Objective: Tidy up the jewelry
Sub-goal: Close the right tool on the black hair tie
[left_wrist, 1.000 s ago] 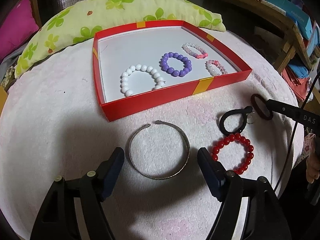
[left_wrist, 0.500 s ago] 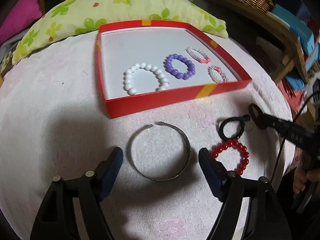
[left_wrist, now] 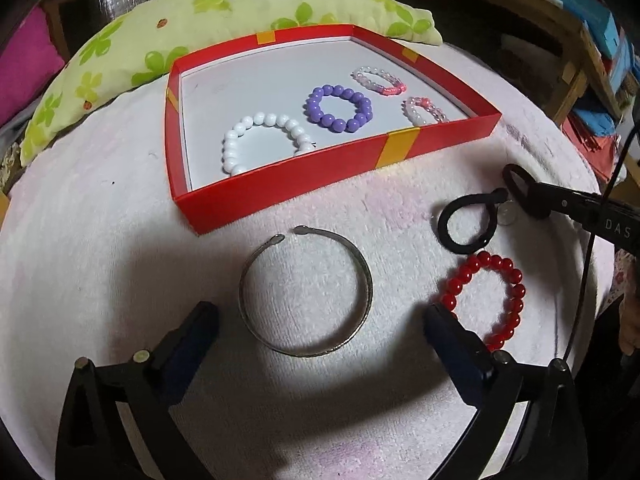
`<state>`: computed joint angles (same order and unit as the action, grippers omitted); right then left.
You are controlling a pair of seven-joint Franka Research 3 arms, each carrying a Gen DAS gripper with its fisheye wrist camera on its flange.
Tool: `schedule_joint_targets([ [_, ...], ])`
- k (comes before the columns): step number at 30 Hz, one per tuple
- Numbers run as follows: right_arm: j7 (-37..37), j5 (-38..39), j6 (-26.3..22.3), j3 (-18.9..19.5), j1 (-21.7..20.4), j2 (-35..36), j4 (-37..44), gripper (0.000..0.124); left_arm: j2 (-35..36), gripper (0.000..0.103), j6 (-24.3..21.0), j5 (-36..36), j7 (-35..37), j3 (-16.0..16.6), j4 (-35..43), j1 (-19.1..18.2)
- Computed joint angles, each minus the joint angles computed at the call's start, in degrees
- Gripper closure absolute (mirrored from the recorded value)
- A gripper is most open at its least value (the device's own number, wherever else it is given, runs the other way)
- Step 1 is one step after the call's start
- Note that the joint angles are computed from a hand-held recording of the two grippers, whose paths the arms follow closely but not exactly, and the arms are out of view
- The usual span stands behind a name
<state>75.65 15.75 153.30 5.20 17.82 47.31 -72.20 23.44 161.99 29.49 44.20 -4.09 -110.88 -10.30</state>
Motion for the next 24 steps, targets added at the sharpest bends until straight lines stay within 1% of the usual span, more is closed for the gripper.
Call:
schedule_joint_targets([
  [1, -0.42, 0.43, 0.56, 0.47, -0.32, -0.24, -0.42, 0.114, -0.11, 0.000, -0.08, -0.31, -0.08, -0.07, -0.05, 0.12],
  [5, -2.53, 2.71, 2.76, 2.30, -1.72, -1.22, -1.97, 0.114, -1.20, 0.001, -0.62, 1.76, -5.55, 2.35, -0.91, -1.08],
  [7, -3.04, 3.30, 2.84, 2.51, -1.83, -1.30, -1.97, 0.114, -1.63, 0.008, -0.27, 2.85, -7.61, 2.75, -1.45, -1.03],
  [8, -3.08, 3.41, 2.41, 2.45, -1.77, -1.16, -1.66, 0.114, -1.82, 0.012, -0.04, 3.78, -8.76, 3.12, -1.70, -1.20],
  [9, -2.94, 3.39, 1.75, 2.26, -1.59, -0.88, -1.15, 0.114, -1.84, 0.013, -0.01, 4.50, -9.22, 3.14, -1.74, -1.17],
  [13, -0.73, 3.35, -2.65, 1.37, -1.30, 0.90, 2.13, 0.114, -1.46, 0.014, -1.15, 6.90, -10.04, 3.02, -1.05, -1.37],
  [16, 0.66, 4.00, -4.39, 1.40, -1.65, 1.35, 3.24, 0.113, -1.19, 0.023, -0.70, 7.57, -10.46, 2.60, -0.72, -1.05],
  [18, 0.89, 4.00, -4.76, 1.39, -1.67, 1.55, 3.52, 0.113, -1.44, 0.035, -0.33, 8.62, -11.22, 2.90, -0.92, -1.29],
  [19, 0.90, 3.78, -4.63, 1.24, -1.50, 1.55, 3.48, 0.113, -1.67, 0.039, -0.18, 8.86, -11.45, 2.84, -1.07, -1.28],
  [20, 0.83, 3.59, -4.49, 1.17, -1.37, 1.51, 3.39, 0.113, -1.81, 0.041, 0.03, 8.88, -11.61, 2.73, -1.18, -1.15],
  [24, -0.71, 3.04, -3.49, 1.43, -1.16, 1.33, 2.71, 0.110, -1.82, 0.041, -0.12, 7.86, -11.21, 2.12, -0.95, -0.54],
])
